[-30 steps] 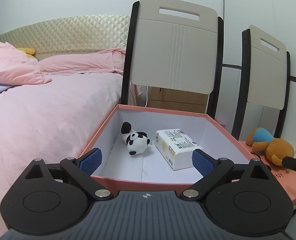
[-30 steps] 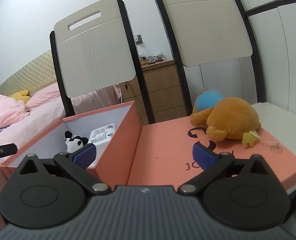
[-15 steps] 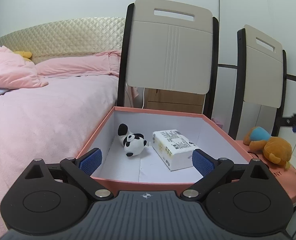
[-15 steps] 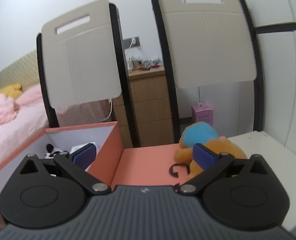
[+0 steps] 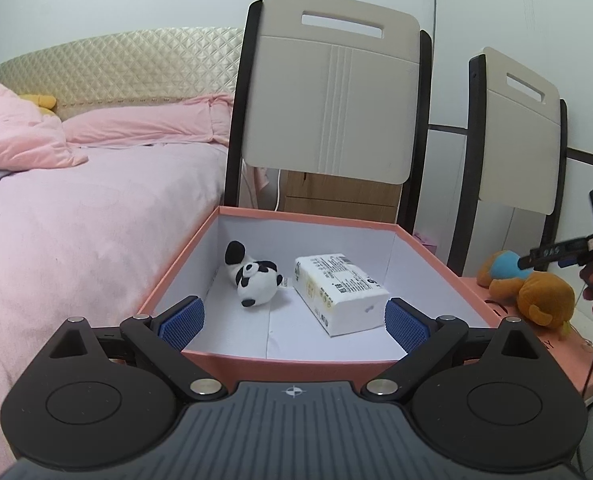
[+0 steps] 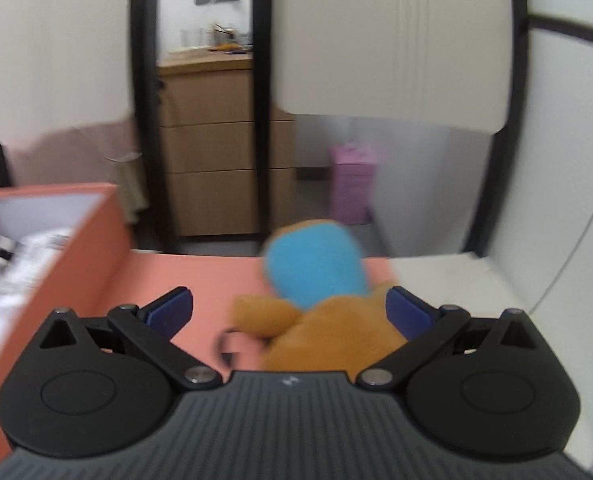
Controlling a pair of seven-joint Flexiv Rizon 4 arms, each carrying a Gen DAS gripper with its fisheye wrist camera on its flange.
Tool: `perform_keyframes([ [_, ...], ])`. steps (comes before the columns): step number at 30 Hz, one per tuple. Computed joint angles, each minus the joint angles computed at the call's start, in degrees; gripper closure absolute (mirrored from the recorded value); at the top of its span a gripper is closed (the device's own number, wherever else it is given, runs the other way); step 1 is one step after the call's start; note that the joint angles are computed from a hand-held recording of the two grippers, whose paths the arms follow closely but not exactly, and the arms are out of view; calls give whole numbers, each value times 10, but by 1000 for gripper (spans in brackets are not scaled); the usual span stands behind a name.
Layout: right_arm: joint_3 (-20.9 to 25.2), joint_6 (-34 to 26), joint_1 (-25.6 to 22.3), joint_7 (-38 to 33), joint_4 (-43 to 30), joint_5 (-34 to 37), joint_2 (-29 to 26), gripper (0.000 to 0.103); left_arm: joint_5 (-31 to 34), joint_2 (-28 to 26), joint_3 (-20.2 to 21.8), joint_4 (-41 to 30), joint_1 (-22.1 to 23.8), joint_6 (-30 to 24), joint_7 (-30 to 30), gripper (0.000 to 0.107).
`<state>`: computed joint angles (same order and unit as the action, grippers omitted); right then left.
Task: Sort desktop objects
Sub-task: 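Grasp the orange-and-blue plush on the JOSINY lid with the right gripper, then carry the plush into the pink box and open the right gripper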
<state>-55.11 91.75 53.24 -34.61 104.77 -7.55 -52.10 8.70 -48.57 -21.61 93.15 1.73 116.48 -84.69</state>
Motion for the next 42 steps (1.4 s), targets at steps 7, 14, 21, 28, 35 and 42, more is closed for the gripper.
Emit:
perform_keyframes([
  [7,56,-48,-60,19,-12,-40,12,0,8,0,-10,1,8,-7,0,8],
  [14,137,-20,-129,43,-22,-53,32,7,8,0,-8,0,5,-1,3,8],
  [21,98,14,-93,49,-7,-39,30,28,7,0,-3,1,1,1,3,8],
  [28,79,62,-65,0,-18,3,48,28,1,1,0,0,-2,-4,4,8],
  [35,158,95,-89,-75,-81,16,82,28,0,2,5,0,-5,8,1,8],
  [42,378,46,-208,-170,-206,-63,78,27,-10,4,21,-1,-17,16,-4,8],
])
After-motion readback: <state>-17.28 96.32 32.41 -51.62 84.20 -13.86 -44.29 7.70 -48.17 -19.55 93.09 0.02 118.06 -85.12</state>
